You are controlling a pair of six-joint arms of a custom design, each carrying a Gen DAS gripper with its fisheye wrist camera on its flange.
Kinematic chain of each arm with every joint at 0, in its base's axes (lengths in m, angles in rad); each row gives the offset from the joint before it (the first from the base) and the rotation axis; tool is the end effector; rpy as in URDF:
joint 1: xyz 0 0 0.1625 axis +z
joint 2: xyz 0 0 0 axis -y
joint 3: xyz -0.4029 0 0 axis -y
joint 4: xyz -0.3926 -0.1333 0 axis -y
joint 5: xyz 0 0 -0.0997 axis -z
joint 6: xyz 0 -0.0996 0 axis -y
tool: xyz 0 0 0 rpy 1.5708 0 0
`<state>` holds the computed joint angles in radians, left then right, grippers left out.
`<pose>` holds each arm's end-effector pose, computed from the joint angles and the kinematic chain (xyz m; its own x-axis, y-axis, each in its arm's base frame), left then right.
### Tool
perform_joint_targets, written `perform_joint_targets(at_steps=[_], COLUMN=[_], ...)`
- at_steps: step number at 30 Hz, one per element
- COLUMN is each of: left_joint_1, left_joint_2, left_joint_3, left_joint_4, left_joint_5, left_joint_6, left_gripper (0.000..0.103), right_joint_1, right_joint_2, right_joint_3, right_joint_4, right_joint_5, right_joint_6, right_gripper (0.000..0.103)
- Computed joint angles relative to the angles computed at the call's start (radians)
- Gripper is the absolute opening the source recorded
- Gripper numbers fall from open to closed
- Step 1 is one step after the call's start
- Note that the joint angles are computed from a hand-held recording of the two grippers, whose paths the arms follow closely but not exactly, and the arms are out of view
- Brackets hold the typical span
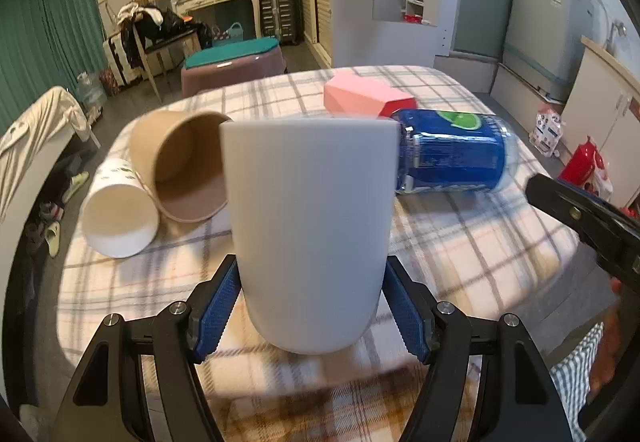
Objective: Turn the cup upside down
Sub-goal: 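Lift the white cup with the left gripper and rotate it rim-down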
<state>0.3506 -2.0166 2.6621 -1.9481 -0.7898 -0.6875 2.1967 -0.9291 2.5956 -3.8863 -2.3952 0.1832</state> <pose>-0.1342 -0.2657 0.1952 -0.6278 0.3548 -0.6928 0.6563 0.7199 -0.2260 0.2385 -0.2273 0.1008 -0.8817 0.0801 0.4650 -0.3113 0.6418 -0.7008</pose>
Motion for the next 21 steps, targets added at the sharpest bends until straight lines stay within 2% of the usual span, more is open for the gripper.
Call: perform_joint_targets(at_steps=[2, 6, 7, 12, 19, 21], left_joint_1=[0.016, 0.016, 0.013, -0.012, -0.147, -0.154], left_joint_2=[0.014, 0.001, -0.005, -0.074, -0.197, -0.2], left_joint_3=[0.016, 0.033, 0.035, 0.055, 0.035, 0.023], left_joint_4=[-0.057, -0.062, -0.036, 0.037, 0.2, 0.196], left_joint_5=[0.011, 0.025, 0.028, 0.027, 0.081, 0.09], left_joint_6=[0.012, 0.006, -0.012, -0.053, -0.09, -0.069], left_gripper=[0.073, 0.075, 0.079, 0.079, 0.077, 0.077], right_joint_1=[-0.006, -0.017, -0.022, -0.029, -0.014, -0.01], right_joint_2=[-0.003, -0.009, -0.009, -0.001, 0.004, 0.004], right_joint_3=[0.004, 0.009, 0.01, 0.004, -0.006, -0.009], right_joint_4=[-0.003, -0.01, -0.012, 0.001, 0.014, 0.021], right_joint_5=[0.002, -0.002, 0.001, 0.015, 0.009, 0.007], right_joint_6=[-0.001, -0.005, -0.004, -0.005, 0.001, 0.004], right_gripper=[0.074, 0.074, 0.074, 0.074, 0.074, 0.074])
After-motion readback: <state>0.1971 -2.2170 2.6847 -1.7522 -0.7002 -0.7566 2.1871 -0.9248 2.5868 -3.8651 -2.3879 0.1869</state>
